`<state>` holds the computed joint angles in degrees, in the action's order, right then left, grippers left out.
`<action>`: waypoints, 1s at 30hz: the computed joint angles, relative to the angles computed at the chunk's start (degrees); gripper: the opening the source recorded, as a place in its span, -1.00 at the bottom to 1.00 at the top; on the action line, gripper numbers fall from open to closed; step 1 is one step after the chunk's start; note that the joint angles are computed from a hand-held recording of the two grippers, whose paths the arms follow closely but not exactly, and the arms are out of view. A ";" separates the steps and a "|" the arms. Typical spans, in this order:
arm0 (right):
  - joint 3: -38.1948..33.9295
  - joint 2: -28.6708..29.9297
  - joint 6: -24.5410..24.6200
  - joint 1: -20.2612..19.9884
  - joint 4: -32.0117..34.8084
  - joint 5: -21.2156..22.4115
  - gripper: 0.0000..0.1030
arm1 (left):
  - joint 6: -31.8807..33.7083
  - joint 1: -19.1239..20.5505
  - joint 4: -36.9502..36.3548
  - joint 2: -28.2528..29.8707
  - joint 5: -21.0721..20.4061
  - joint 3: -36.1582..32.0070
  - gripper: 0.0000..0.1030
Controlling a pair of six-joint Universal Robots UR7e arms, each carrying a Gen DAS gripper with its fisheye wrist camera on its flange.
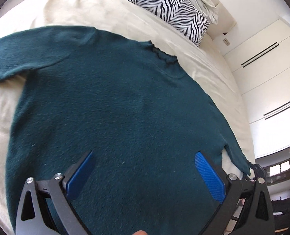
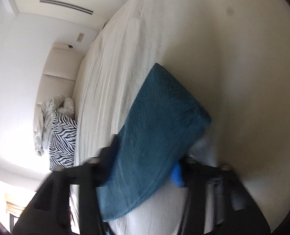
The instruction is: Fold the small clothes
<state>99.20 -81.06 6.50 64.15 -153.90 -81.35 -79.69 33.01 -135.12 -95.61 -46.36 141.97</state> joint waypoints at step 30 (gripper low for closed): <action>23.26 12.16 -27.01 34.07 -6.04 -12.15 0.24 | 17.85 16.08 -45.64 11.99 -21.47 2.36 1.00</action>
